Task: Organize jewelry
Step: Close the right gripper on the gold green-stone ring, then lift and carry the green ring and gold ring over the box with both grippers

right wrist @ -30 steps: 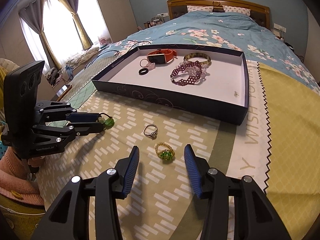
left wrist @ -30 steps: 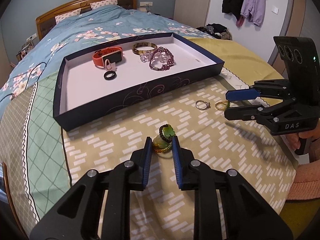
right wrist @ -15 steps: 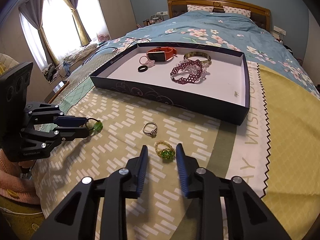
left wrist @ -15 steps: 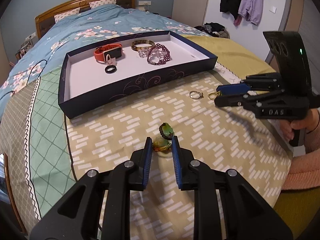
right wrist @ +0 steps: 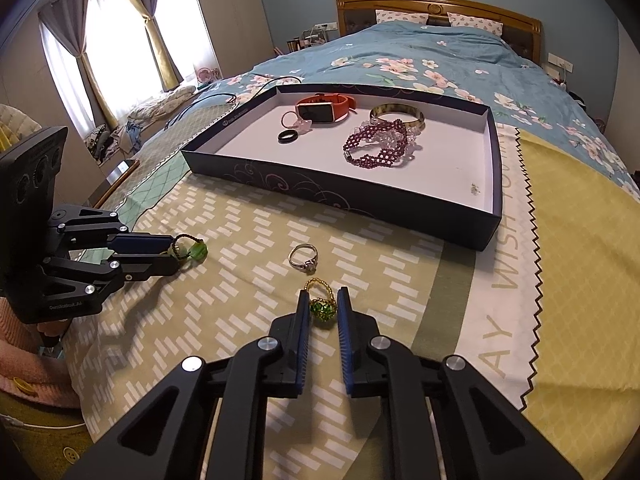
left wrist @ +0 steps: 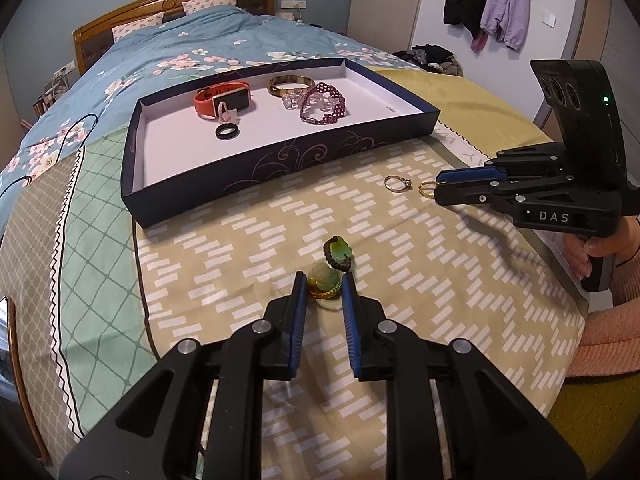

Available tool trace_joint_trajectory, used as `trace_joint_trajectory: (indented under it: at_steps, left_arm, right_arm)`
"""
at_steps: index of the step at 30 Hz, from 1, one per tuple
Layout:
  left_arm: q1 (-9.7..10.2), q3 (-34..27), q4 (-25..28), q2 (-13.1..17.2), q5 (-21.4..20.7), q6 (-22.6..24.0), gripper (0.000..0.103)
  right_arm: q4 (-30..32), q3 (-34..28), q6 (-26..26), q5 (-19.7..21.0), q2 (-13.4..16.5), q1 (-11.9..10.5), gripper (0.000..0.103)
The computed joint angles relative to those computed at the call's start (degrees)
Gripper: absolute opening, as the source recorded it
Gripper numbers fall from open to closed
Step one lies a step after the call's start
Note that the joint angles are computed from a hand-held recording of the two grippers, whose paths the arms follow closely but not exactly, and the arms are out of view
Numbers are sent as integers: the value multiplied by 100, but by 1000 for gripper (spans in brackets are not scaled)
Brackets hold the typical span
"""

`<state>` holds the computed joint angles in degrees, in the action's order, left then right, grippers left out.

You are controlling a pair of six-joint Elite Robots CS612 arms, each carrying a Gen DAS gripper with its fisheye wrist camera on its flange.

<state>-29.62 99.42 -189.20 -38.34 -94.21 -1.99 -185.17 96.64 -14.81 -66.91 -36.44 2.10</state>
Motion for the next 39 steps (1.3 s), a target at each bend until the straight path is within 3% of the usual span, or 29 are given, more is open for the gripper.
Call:
trace_joint_trajectory:
  at_steps: [3, 11, 26, 39]
  left_arm:
    - [-2, 11, -7, -11, 49, -37, 12]
    - [25, 103, -147, -47, 9, -156, 12]
    - [49, 176, -582, -135, 62, -278, 12]
    - [75, -115, -801, -77, 159, -315, 12]
  right_arm:
    - [-20, 9, 54, 95, -1, -20, 11]
    - [-97, 25, 201, 419, -5, -77, 11]
    - [-347, -27, 449, 640, 1, -123, 11]
    - [-567, -250, 472, 625, 36, -105, 11]
